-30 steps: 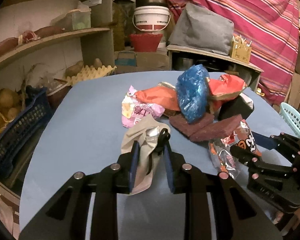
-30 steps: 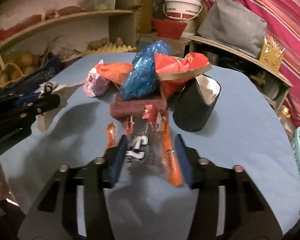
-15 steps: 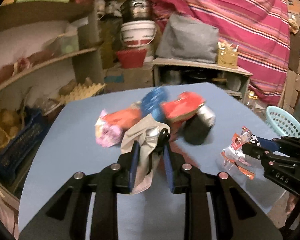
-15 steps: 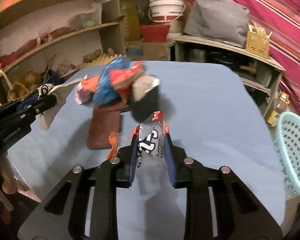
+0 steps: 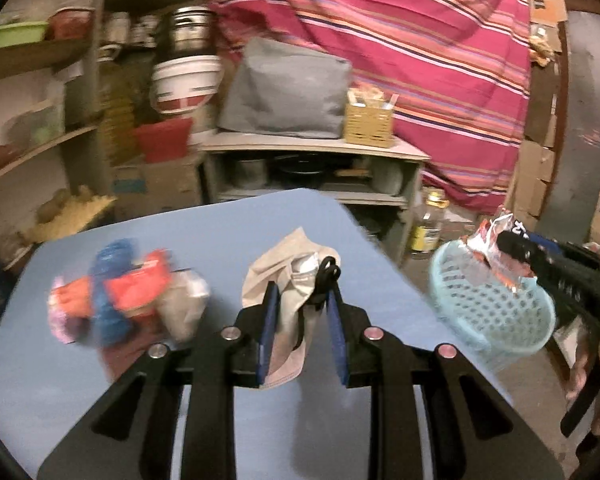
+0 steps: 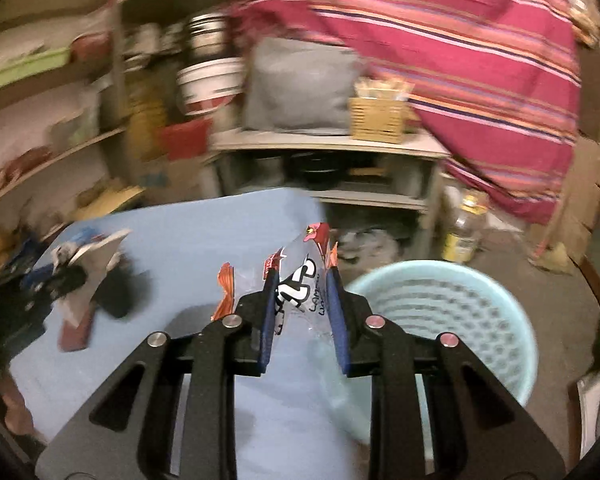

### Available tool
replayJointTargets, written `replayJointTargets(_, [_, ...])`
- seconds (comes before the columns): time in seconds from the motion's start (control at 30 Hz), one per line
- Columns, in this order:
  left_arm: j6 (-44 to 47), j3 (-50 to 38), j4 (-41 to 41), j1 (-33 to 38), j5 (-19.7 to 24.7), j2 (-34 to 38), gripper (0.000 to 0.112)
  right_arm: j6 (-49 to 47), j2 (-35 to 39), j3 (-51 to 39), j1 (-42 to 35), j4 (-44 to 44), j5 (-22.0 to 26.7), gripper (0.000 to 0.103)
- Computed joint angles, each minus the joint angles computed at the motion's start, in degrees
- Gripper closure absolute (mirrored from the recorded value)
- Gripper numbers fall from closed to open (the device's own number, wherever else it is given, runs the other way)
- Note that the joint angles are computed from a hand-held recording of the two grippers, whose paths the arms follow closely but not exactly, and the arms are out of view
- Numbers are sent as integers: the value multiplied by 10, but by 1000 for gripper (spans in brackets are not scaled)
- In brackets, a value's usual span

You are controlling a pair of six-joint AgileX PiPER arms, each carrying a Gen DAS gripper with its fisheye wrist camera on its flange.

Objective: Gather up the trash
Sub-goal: 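Carry both wrappers over the blue basket and open both tools to drop them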

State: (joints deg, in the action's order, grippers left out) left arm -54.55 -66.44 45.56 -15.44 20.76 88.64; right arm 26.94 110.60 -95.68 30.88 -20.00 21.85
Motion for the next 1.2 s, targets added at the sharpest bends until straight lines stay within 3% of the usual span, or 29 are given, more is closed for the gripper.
replayJointTargets(0.1, [-3, -76, -9, -44, 21, 64, 87, -57, -12, 25, -63, 69, -19, 78])
replayJointTargets(0.3, [74, -248, -95, -107, 56, 193, 87, -179, -16, 62, -146, 207, -35, 78])
replayJointTargets(0.43, [169, -366, -189, -126, 90, 275, 87, -161, -2, 61, -161, 174, -29, 78])
replayJointTargets(0.67, [281, -578, -300, -143, 178, 410, 87, -203, -7, 77, -207, 241, -38, 78])
replayJointTargets(0.8, [293, -677, -313, -142, 235, 472, 79, -203, -14, 87, -207, 237, -42, 78])
replayJointTargets(0.87, [289, -686, -308, -142, 239, 480, 62, -219, -11, 83, -209, 253, -39, 78])
replayJointTargets(0.93, [277, -643, -299, -142, 213, 459, 46, -227, -8, 79, -210, 261, -36, 78])
replayJointTargets(1.07, [246, -599, -273, -142, 207, 430, 44, -226, -4, 74, -209, 268, -32, 78])
replayJointTargets(1.1, [236, -589, -268, -139, 203, 424, 38, -226, -1, 71, -208, 268, -30, 78])
replayJointTargets(1.2, [170, -518, -200, -138, 174, 385, 33, -216, 11, 55, -195, 253, -20, 78])
